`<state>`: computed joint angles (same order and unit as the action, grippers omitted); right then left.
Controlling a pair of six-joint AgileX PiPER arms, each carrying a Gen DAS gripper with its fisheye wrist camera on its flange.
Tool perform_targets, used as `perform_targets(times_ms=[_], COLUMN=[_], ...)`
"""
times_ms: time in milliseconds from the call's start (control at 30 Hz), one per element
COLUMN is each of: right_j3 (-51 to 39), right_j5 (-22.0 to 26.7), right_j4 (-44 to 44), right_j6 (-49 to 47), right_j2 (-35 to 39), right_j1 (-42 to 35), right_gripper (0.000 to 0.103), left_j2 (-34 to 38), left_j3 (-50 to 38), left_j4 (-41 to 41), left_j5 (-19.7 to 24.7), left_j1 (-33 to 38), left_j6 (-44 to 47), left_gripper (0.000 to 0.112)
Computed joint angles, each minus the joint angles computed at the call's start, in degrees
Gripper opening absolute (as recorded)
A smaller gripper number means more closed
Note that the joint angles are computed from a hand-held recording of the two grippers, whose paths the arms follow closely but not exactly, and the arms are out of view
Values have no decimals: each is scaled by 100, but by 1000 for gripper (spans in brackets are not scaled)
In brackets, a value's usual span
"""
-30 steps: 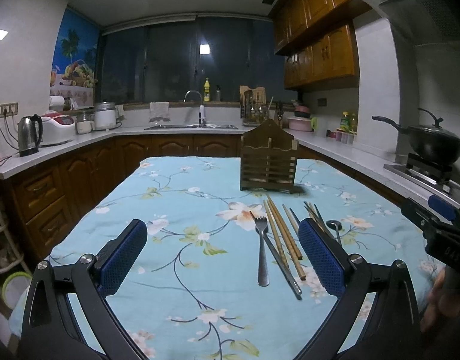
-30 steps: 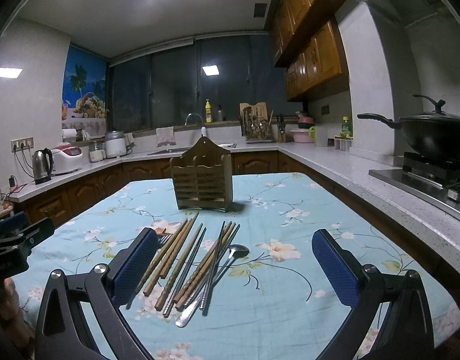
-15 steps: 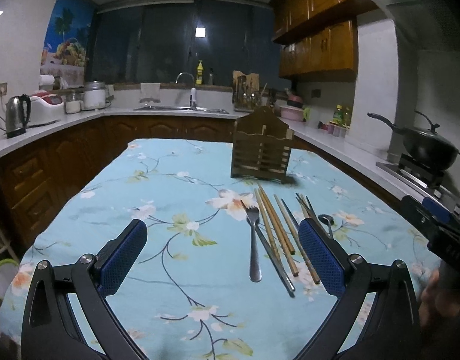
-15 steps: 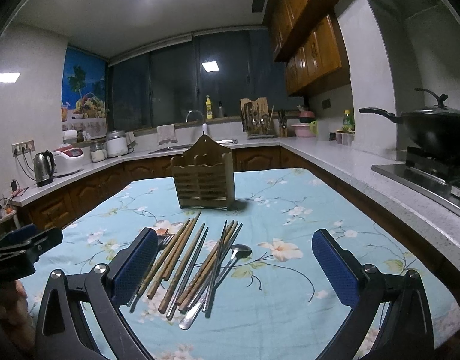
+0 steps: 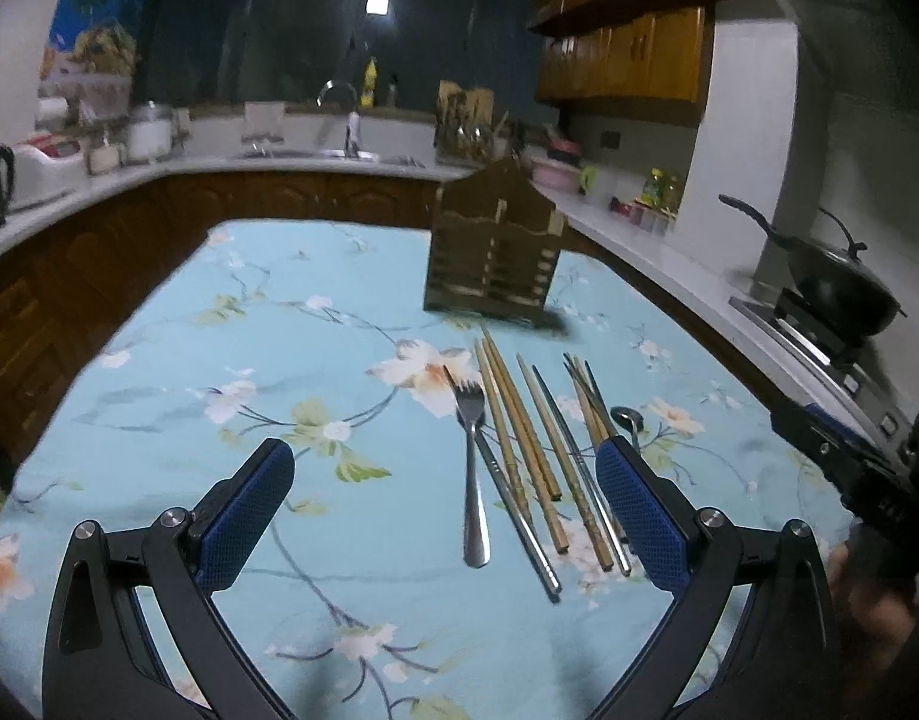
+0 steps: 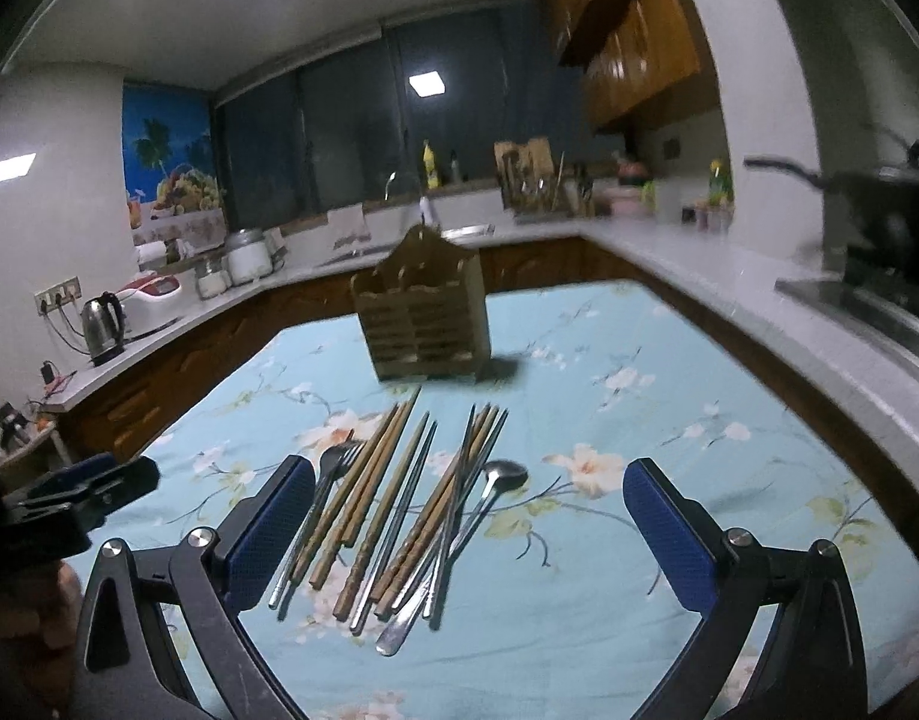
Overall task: Organize utensils
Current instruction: 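Grasp the silver fork with the left tool while the right tool grasps a steel spoon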
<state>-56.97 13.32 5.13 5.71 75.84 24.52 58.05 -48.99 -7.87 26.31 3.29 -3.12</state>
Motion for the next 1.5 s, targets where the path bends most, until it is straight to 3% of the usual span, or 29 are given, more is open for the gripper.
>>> perform_targets(times_ms=[67, 167, 267, 400, 567, 667, 767, 900, 1100, 1133, 1267, 1333, 1500], right_j3=[-245, -665, -1043, -1459, -2038, -2465, -2816, -3278, -3545, -3586, -3635, -3577, -3392], right_j5=[294, 827, 1315, 1876, 2435, 2788, 3069, 3448, 3644, 3670, 3709, 3649, 3494], right_j4=[842, 1809, 2360, 2763, 2909, 2890, 2889, 2883, 2996, 2997, 3176, 3186, 3373], right_j6=[-780, -1627, -2028, -2171, -2084, -1971, -1920, -1820, -1847, -1840, -2001, -2049, -2267], right_j2=[205, 588, 988, 1472, 2028, 2404, 2721, 3159, 3441, 3473, 3532, 3454, 3122], right_j1=[-177, -465, -690, -913, -1080, -1141, -1169, -1220, -1341, -1353, -1363, -1338, -1337], right_gripper=[103, 96, 81, 59, 54, 43, 42, 35, 25, 20, 10, 3, 2], left_j2=[409, 981, 1413, 1991, 2592, 3003, 3346, 3806, 4368, 4419, 4467, 4462, 4105], left_j3=[-338, -783, -1079, -1573, -2137, -2539, -2882, -3376, -3958, -4012, -4076, -4043, -3677], left_j4=[-784, -1118, -1475, -1885, -1996, -2054, -1991, -1836, -1681, -1654, -1551, -1750, -1998], left_j5=[324, 644, 835, 1214, 1598, 1869, 2077, 2358, 2674, 2700, 2674, 2685, 2429], left_j1=[265, 390, 481, 550, 513, 523, 505, 468, 413, 400, 370, 461, 573], left_j6=[763, 1115, 1440, 1777, 1944, 1933, 1856, 1678, 1549, 1529, 1550, 1672, 1941], left_gripper=[93, 82, 76, 69, 60, 53, 44, 43, 43, 43, 21, 21, 20])
